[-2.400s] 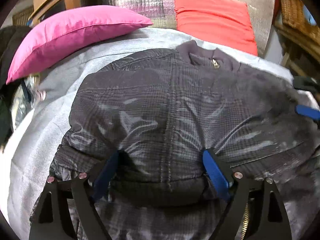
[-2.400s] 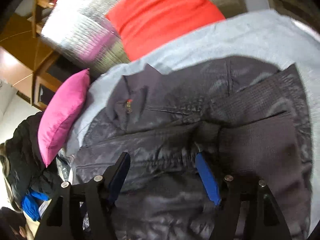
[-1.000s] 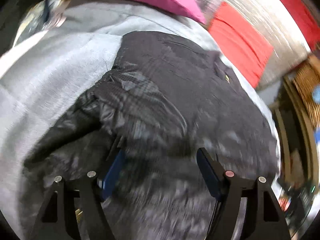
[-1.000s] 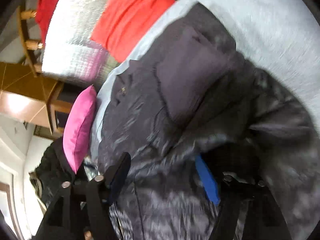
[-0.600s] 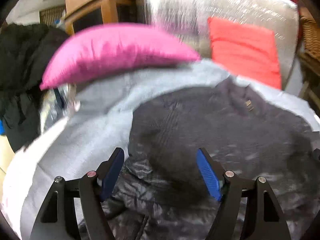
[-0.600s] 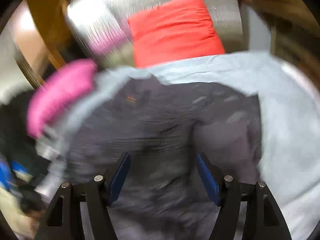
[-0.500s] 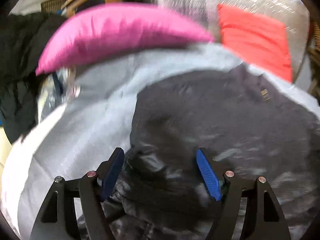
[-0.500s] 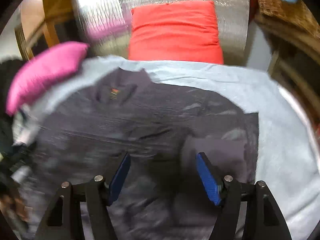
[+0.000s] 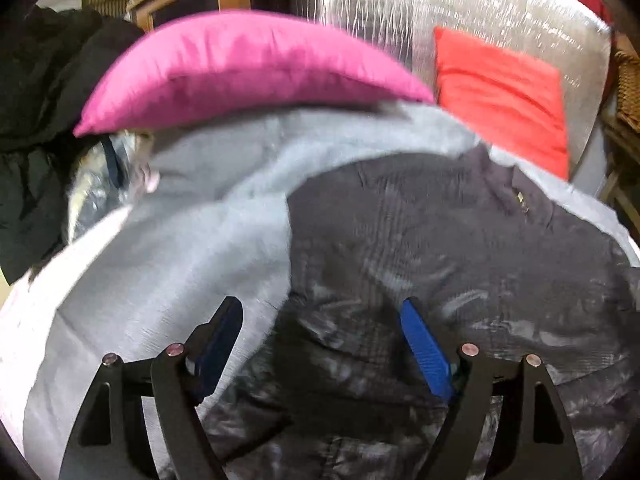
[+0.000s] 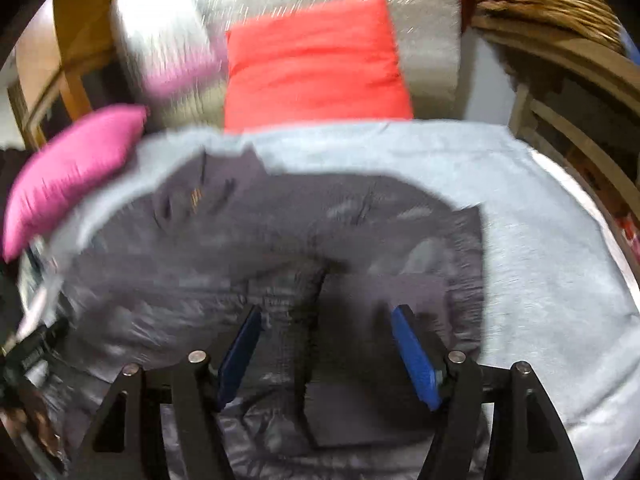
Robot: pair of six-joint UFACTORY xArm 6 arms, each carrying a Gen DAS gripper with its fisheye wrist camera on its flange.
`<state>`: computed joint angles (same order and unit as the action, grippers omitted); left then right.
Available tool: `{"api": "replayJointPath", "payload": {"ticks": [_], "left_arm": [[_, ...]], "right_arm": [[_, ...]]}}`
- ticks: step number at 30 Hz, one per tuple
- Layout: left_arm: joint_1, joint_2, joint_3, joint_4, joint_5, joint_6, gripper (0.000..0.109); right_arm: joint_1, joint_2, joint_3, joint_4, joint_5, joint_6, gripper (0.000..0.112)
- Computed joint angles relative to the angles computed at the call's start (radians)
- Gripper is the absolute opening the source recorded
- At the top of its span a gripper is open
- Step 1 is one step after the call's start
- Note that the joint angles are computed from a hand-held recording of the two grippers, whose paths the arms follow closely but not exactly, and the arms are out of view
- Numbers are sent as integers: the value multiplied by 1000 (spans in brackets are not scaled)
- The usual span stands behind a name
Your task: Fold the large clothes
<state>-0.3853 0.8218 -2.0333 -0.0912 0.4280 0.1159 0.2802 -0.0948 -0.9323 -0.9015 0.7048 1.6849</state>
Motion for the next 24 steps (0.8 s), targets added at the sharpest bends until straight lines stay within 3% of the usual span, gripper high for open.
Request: {"api": "replayJointPath", "payload": {"ticks": [5,10,13,16,19,21,24], "left_arm": [[16,119,-201,-1,204,-35,81],[20,144,-210,-58,206,2,83],[29,183,-296,-87,279,-5,83],[36,87,-156,-93,188,-5,83],[47,-45,42,-247,63,151,83],[55,-69,79,-267,60,181,83],[71,-31,32,-224,139,105,81]], "right_arm": [[-20,-48,61,44,-18,-27,71],[-42,-30,110,76,-99,-61,71],[-58,-24,117,73,-129,-57,71],[-37,-61,120,67,-90,-36,70],[12,-144,154,-10,-56,31,70],[50,-190,179,-40,-29,53,71],[74,-219,218,-26,-27,67,71]]}}
